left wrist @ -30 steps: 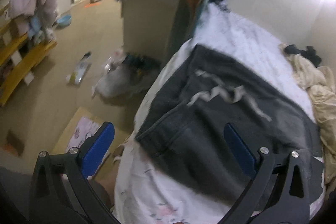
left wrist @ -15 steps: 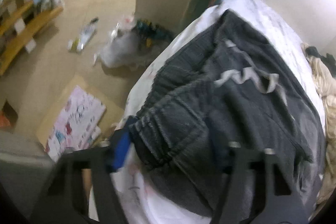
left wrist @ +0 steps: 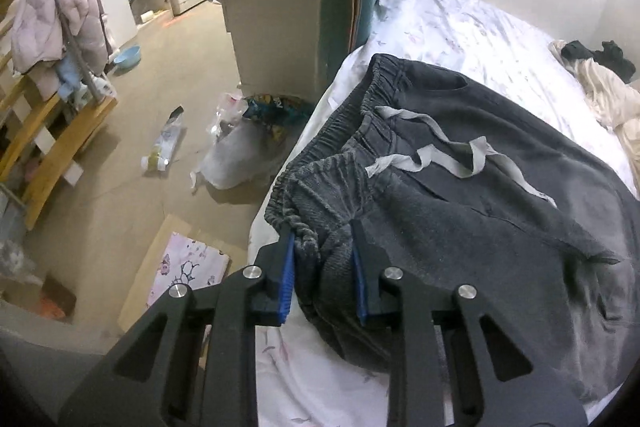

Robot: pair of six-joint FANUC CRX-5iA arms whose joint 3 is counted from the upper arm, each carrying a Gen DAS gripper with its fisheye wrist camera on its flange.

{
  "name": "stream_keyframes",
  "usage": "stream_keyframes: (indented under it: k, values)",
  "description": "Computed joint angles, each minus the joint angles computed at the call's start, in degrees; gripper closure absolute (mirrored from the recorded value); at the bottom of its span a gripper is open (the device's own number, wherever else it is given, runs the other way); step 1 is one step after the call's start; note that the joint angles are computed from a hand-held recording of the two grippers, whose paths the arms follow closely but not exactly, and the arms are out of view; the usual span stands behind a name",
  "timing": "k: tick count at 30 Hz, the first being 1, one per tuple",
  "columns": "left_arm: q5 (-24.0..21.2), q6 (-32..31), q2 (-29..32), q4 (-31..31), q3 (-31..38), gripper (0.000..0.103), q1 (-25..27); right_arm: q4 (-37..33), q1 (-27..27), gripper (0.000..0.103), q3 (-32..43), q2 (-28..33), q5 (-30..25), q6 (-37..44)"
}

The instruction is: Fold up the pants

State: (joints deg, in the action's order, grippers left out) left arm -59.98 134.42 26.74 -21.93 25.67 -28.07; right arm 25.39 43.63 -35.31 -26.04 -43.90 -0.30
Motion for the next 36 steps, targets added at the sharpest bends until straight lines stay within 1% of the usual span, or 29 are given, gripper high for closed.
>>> stream_keyframes:
  k: [1,3,4,5,6,8,9,10,12,13,14,15,16,17,18,19,20,21,23,24,25,28,29,30,31,32,33,34,36]
  values:
    - [0.1,0.1,0.0,-0.3,0.1,0.083,-0.1,-5.7,-1.3,0.0,0.0,0.0,1.6,0.7]
    - [0.3,0.0,0.1,-1.1,0.2,0.083,-0.3,-13.2,-3.0,0.0,-1.4,-0.2,4.9,-0.4]
    - [0.2,0.2,-0.1,-1.5,0.0,0.083,-0.6,-15.6,-3.6,0.0,-3.0,-0.6,7.0,-3.7]
    - [-0.1,0.1,-0.1,-1.7,0.2,0.083,-0.7,-15.1,-3.5,0.0,-5.2,-1.0,9.0,-8.8]
    - [-0.1,0.3,0.3,-2.1,0.5,0.083,-1.0,-14.0,-3.5,0.0,-7.0,-1.3,10.1,-13.0]
    - [-0.9,0.4,0.8,-2.4,1.2,0.083,-1.1,-8.3,-3.8,0.0,-11.4,-1.5,11.7,-23.5]
    - [-1.0,0.5,0.9,-2.5,1.3,0.083,-1.2,-6.8,-4.6,0.0,-12.6,-1.4,11.6,-26.0]
    - [-1.3,0.5,1.1,-2.5,1.6,0.083,-1.2,-4.2,-5.8,0.001,-14.5,-1.6,12.5,-29.4]
    - [-1.8,0.4,1.5,-2.3,2.1,0.083,-1.1,5.2,-10.1,0.003,-20.1,-3.8,17.1,-39.2]
    - [-1.5,0.4,1.5,-2.4,2.0,0.083,-1.1,9.5,-12.4,0.006,-21.2,-4.7,16.0,-42.2]
    - [-1.5,0.2,1.6,-2.5,2.2,0.083,-1.2,10.7,-13.6,0.012,-21.1,-4.9,14.0,-42.2]
    - [-1.4,0.2,1.6,-2.6,2.1,0.083,-1.2,11.2,-15.9,0.013,-20.6,-5.2,11.2,-40.8]
    - [-1.3,0.1,1.6,-2.7,2.0,0.083,-1.2,11.8,-19.1,0.018,-21.1,-5.9,10.2,-40.4]
    - [-1.3,0.0,1.7,-2.7,1.9,0.083,-1.2,11.2,-21.1,0.026,-21.0,-6.3,9.8,-39.6]
    - [-1.3,0.0,1.7,-2.6,1.8,0.083,-1.2,10.8,-25.0,0.029,-21.6,-6.9,10.9,-39.2]
    - [-1.5,-0.1,1.7,-2.4,1.9,0.083,-1.1,10.5,-28.4,0.033,-21.9,-7.2,12.6,-38.4]
    - [-1.6,-0.1,1.9,-2.2,1.9,0.083,-1.0,8.8,-30.5,0.042,-21.0,-6.9,12.3,-35.7]
    - [-1.9,-0.2,1.9,-2.1,2.0,0.083,-0.9,7.6,-32.9,0.046,-19.7,-6.0,10.8,-32.5]
    - [-2.3,-0.3,2.1,-1.7,2.2,0.083,-0.7,6.4,-36.4,0.064,-17.7,-5.2,7.4,-28.7]
    - [-2.5,-0.4,2.1,-1.5,2.4,0.083,-0.6,6.3,-38.1,0.067,-17.0,-5.0,5.1,-28.5]
    - [-2.6,-0.3,2.0,-1.5,2.3,0.083,-0.5,6.7,-39.7,0.07,-16.8,-5.2,3.6,-29.3]
    - [-2.8,-0.2,2.0,-1.1,2.3,0.083,-0.3,8.2,-43.3,0.069,-15.7,-4.7,-0.9,-31.6]
    - [-2.8,-0.3,1.9,-0.9,2.2,0.083,-0.3,8.8,-44.6,0.068,-15.0,-3.7,-1.5,-32.1]
    - [-2.8,-0.5,1.8,-0.8,2.0,0.082,-0.2,8.2,-46.5,0.068,-14.2,-2.6,-1.4,-30.8]
    - [-2.7,-0.8,1.6,-0.9,1.8,0.083,-0.3,7.4,-48.9,0.072,-13.2,-1.2,-0.6,-28.3]
    - [-2.6,-1.1,1.4,-1.1,1.7,0.083,-0.3,7.8,-49.9,0.094,-12.2,0.0,-1.5,-26.8]
    - [-2.5,-1.3,1.3,-1.2,1.7,0.083,-0.3,8.3,-49.0,0.102,-11.5,0.3,-4.2,-26.1]
    - [-2.6,-1.3,1.4,-1.3,1.9,0.083,-0.3,8.6,-48.0,0.101,-10.6,0.8,-6.2,-25.0]
    - [-2.4,-0.6,1.4,-0.4,1.7,0.083,0.0,11.5,-45.6,0.102,-10.5,0.5,-7.8,-26.7]
